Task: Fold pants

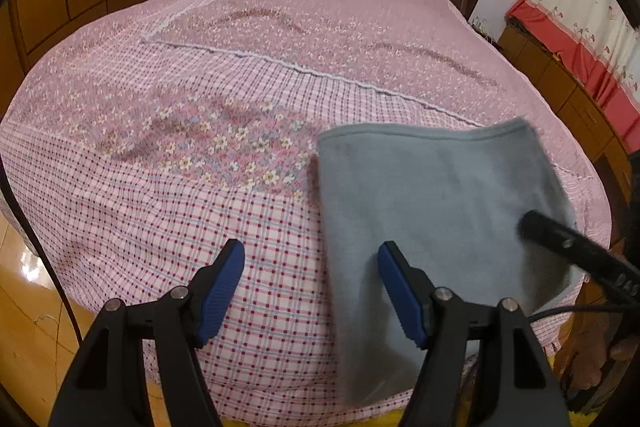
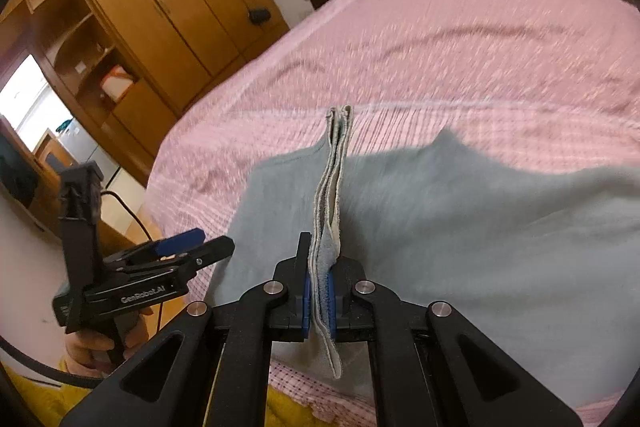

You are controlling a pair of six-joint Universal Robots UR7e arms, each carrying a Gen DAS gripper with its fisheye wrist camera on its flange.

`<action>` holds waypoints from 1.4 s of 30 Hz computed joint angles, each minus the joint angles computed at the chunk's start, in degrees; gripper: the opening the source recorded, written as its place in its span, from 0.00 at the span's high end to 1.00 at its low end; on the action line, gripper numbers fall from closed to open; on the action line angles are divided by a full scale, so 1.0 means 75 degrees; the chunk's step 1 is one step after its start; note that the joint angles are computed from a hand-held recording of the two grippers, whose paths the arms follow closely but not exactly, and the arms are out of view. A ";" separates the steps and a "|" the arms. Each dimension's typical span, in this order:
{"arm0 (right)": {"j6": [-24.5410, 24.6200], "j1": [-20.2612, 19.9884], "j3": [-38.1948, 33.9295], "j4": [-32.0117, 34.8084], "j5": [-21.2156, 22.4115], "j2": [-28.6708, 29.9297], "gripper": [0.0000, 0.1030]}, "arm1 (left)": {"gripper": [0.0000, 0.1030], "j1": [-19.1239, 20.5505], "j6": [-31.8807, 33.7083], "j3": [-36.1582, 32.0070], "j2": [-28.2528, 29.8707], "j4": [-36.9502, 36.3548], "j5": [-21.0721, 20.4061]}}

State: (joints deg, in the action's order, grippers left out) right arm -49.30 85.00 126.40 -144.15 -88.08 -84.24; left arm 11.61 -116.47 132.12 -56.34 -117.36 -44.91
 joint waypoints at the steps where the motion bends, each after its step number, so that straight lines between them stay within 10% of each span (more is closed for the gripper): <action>1: -0.0016 -0.0006 -0.0002 -0.0026 0.0042 -0.0065 0.93 | 0.30 -0.0004 0.0030 -0.0066 0.0006 0.0085 0.0023; 42: 0.0132 -0.0737 -0.0823 -0.0565 0.1098 -0.1723 0.93 | 0.30 0.0454 0.3013 -0.1348 0.1145 -0.1308 0.0693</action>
